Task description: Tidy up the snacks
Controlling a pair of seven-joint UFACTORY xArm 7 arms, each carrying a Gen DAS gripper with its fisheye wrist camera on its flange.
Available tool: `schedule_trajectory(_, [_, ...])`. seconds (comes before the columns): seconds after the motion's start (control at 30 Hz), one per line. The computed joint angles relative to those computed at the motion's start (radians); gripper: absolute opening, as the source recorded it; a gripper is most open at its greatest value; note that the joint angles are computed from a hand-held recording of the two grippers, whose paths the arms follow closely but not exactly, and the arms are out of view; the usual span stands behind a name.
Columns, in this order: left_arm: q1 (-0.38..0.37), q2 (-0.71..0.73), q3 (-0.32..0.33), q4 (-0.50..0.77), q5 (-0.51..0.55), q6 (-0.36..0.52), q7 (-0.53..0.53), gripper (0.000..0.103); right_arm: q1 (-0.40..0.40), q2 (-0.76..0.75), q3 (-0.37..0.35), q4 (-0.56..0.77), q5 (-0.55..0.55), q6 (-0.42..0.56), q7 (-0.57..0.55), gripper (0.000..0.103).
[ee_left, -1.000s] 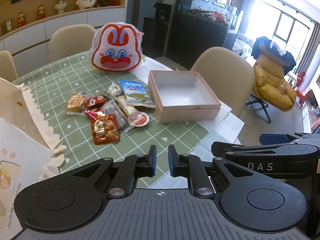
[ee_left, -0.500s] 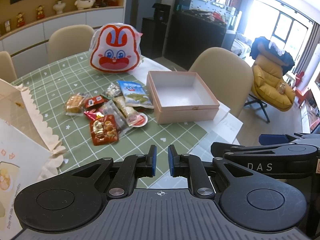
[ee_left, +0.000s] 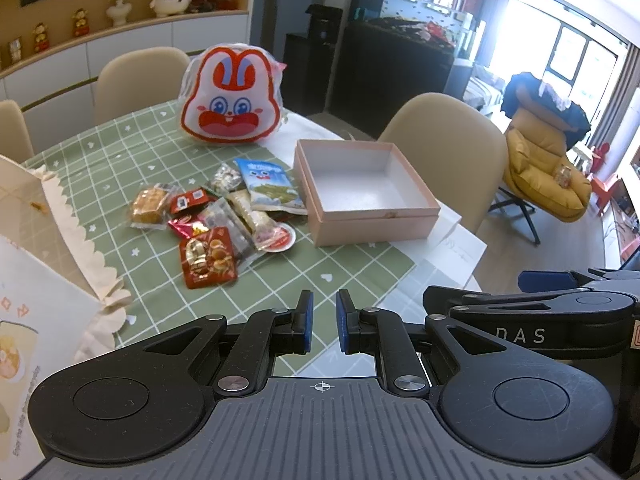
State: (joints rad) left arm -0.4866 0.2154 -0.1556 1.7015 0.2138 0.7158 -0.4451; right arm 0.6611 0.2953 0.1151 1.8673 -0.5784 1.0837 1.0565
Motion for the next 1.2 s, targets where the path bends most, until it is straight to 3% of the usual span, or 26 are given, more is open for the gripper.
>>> schedule_trajectory(0.63, [-0.002, 0.008, 0.000, 0.009, -0.005, 0.017, -0.013, 0.016, -0.008, -0.020, 0.003, -0.039, 0.006, -0.030, 0.017, 0.103])
schedule_trajectory(0.93, [0.021, 0.072, -0.006, 0.083, -0.106, 0.017, 0.019, 0.017, -0.030, -0.015, 0.002, -0.041, 0.005, -0.051, 0.004, 0.103])
schedule_trajectory(1.0, [0.030, 0.104, -0.009, 0.127, -0.143, 0.007, 0.041, 0.017, -0.036, -0.015, -0.009, -0.059, -0.034, -0.098, -0.011, 0.103])
schedule_trajectory(1.07, [0.038, 0.136, -0.012, 0.158, -0.178, -0.042, 0.064, 0.017, -0.055, -0.029, -0.022, -0.114, -0.080, -0.214, -0.009, 0.103])
schedule_trajectory(1.13, [0.048, 0.178, -0.017, 0.191, -0.209, -0.109, 0.103, 0.017, -0.089, -0.007, -0.018, -0.100, -0.029, -0.255, -0.053, 0.103])
schedule_trajectory(1.2, [0.049, 0.246, -0.013, 0.263, -0.223, -0.119, 0.142, 0.017, -0.116, 0.042, -0.016, -0.032, 0.050, -0.232, -0.116, 0.103])
